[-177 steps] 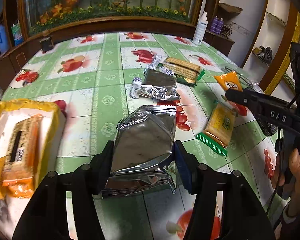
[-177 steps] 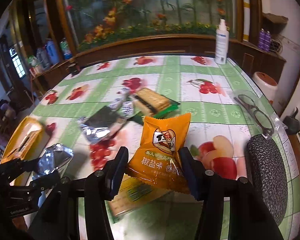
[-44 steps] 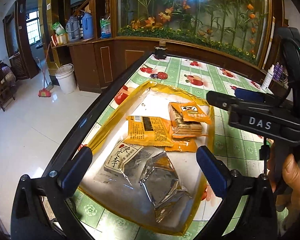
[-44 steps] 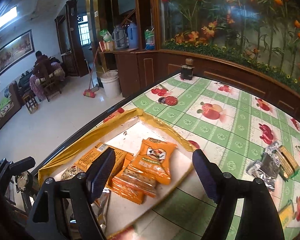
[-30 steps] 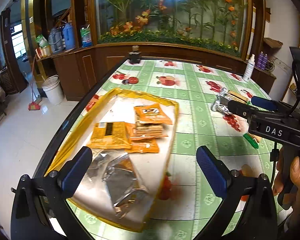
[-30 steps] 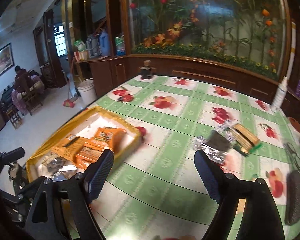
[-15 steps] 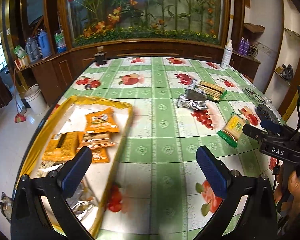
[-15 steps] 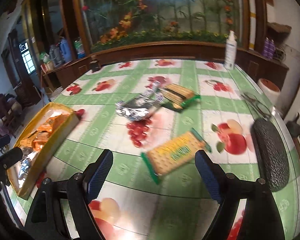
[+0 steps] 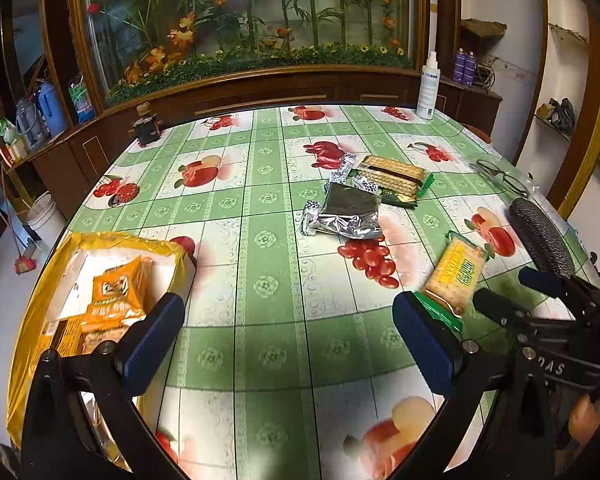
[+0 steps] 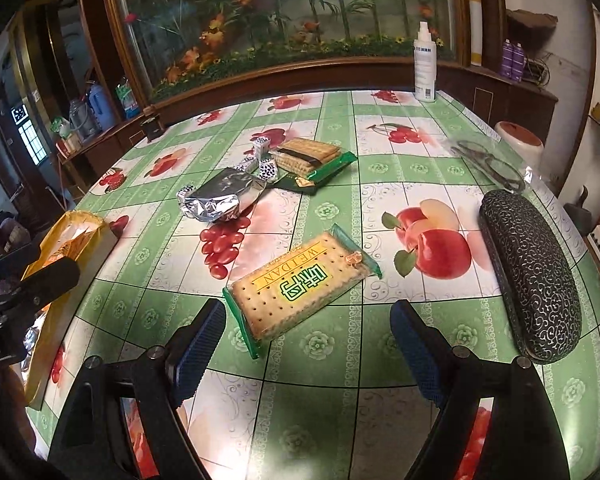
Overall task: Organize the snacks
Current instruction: 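Move both tools back toward the remaining snacks on the table, then grasp the second foil packet with the left tool while the right tool grasps the yellow cracker pack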
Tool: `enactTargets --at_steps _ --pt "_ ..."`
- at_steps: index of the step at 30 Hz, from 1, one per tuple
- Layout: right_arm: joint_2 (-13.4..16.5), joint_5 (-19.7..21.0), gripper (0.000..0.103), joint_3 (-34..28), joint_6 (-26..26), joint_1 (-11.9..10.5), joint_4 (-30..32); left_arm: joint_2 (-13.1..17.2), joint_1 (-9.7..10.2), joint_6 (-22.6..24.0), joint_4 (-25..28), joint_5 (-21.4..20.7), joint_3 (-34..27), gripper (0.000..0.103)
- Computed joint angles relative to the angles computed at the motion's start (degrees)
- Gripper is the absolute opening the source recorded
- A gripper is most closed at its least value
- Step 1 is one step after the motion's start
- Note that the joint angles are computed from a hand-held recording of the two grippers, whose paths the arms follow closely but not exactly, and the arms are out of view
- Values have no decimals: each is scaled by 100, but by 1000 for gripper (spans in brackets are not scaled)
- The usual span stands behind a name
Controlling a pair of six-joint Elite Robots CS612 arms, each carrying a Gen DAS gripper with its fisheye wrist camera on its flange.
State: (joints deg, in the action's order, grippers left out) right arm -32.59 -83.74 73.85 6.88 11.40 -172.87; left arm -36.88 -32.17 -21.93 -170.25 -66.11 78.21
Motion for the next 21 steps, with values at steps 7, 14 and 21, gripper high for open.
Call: enactTargets --at_steps 7,14,21 --pt "140 -70 86 -279 229 55 392 196 104 -24 217 -153 -392 103" --pt "298 -253 86 -643 723 98 925 479 203 94 469 -445 -969 103" --pt "468 -444 87 -1022 982 150 1221 919 275 292 1012 -730 -1799 103"
